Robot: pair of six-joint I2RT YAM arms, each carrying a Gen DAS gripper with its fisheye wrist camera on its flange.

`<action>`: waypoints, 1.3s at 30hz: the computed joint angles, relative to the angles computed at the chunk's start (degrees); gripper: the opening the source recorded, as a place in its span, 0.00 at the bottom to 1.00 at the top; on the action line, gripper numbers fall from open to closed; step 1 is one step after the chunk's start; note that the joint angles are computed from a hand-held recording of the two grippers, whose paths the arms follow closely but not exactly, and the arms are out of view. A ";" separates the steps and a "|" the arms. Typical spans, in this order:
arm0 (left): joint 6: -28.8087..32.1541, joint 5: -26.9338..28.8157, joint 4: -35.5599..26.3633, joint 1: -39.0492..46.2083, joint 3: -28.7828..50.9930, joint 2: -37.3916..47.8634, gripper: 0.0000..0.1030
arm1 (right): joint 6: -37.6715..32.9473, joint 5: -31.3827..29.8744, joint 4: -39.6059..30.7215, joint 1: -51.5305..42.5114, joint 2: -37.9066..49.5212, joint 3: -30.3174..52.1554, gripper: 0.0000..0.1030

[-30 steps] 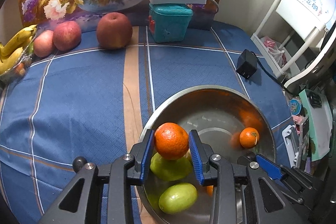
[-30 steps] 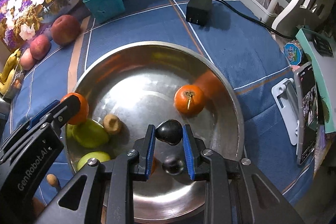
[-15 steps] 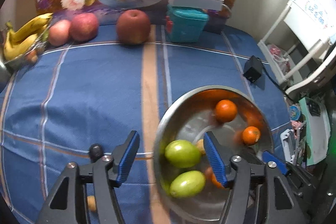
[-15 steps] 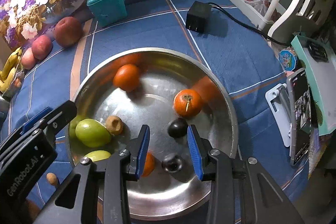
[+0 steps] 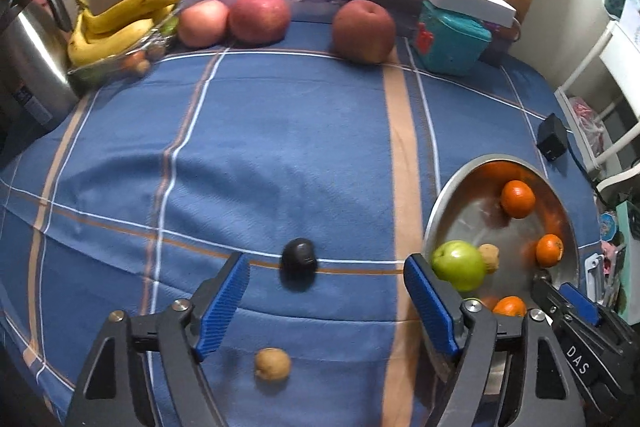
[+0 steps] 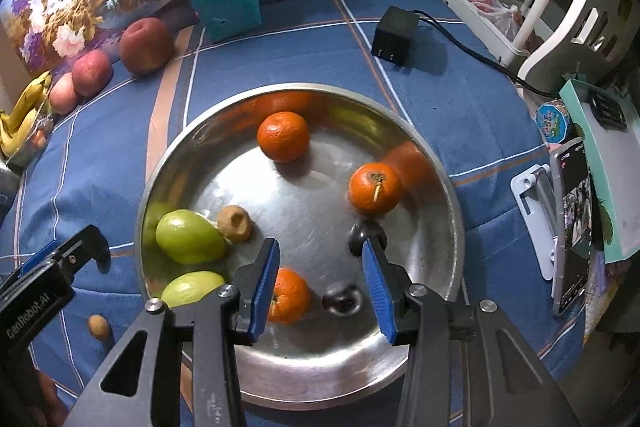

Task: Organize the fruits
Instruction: 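Withdraw both open tools from the plate toward the kiwi and plum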

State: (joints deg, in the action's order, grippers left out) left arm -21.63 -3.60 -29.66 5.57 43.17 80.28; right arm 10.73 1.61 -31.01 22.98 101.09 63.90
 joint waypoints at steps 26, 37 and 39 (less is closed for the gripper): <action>8.51 -3.42 -1.32 9.90 -10.19 -11.68 1.00 | 1.27 5.04 6.15 6.40 -1.84 -4.81 0.96; 15.26 -2.61 -1.73 17.78 -10.68 -16.00 1.00 | 3.95 5.70 5.31 8.81 -1.63 -5.14 0.96; 16.35 -1.81 -1.77 19.50 -10.46 -16.17 1.00 | 4.25 6.86 4.52 9.88 -1.27 -4.63 0.96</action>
